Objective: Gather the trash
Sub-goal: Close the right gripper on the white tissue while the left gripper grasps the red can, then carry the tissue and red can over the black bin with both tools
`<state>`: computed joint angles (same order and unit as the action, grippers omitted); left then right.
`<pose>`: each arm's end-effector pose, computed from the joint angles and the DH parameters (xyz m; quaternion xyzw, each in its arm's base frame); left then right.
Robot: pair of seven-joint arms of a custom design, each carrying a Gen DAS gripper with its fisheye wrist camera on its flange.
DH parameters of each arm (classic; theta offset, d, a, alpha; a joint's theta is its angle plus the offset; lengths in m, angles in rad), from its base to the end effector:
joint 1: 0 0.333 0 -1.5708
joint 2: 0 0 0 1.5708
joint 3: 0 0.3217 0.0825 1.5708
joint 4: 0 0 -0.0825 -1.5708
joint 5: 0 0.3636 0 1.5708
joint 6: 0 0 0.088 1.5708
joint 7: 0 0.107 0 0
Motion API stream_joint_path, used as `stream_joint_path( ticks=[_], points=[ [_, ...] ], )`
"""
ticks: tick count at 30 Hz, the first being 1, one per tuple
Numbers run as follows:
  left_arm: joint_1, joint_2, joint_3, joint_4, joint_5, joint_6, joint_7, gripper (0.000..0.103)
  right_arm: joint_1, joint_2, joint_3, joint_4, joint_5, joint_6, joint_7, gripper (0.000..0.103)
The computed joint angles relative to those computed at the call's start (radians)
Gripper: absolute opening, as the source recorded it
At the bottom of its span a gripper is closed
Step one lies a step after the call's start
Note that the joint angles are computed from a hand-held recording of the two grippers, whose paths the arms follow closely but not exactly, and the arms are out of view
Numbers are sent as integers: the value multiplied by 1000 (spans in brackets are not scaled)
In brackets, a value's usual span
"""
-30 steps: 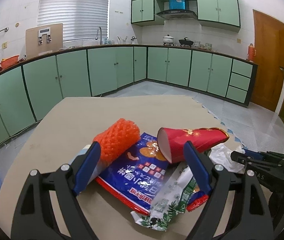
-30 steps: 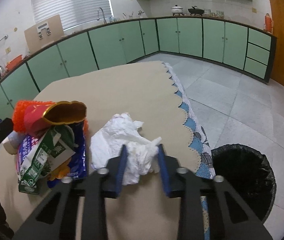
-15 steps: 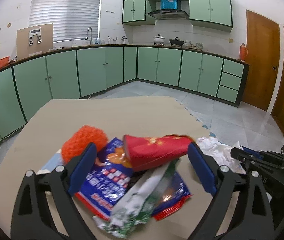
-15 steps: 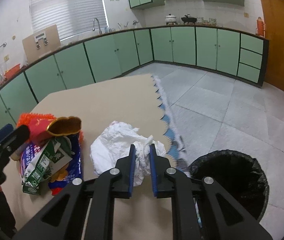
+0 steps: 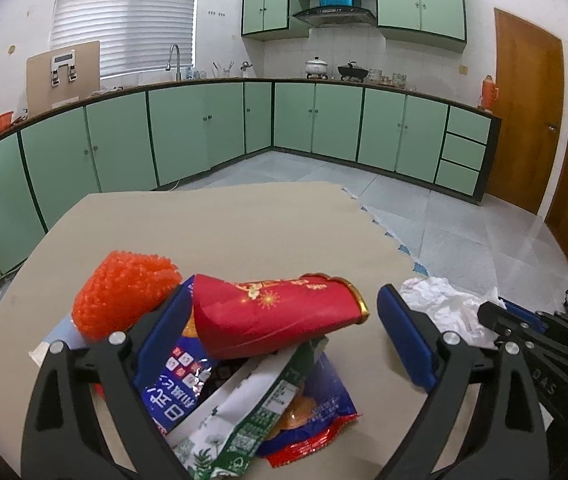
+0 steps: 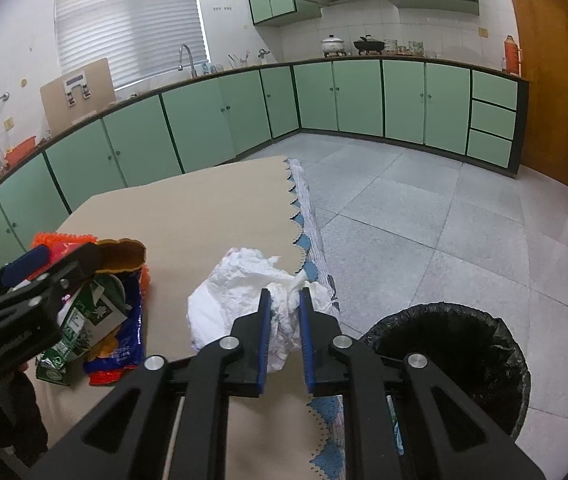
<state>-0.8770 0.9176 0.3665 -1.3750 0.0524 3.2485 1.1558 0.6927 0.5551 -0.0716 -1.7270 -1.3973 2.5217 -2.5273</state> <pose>0.6147 -0.4670 0.3196 -0.4667 0.7391 -0.4170 0.2491 0.5397 0.4050 0.2995 -0.4831 0.7477 -0.3155 0.3288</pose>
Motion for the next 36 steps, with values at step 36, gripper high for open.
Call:
stream_joint_path(
  ticks=[36],
  points=[
    [2,-144,-85,-221,-186,227,232,81,13,-87,35,-52,-56,-116,21,14]
  ],
)
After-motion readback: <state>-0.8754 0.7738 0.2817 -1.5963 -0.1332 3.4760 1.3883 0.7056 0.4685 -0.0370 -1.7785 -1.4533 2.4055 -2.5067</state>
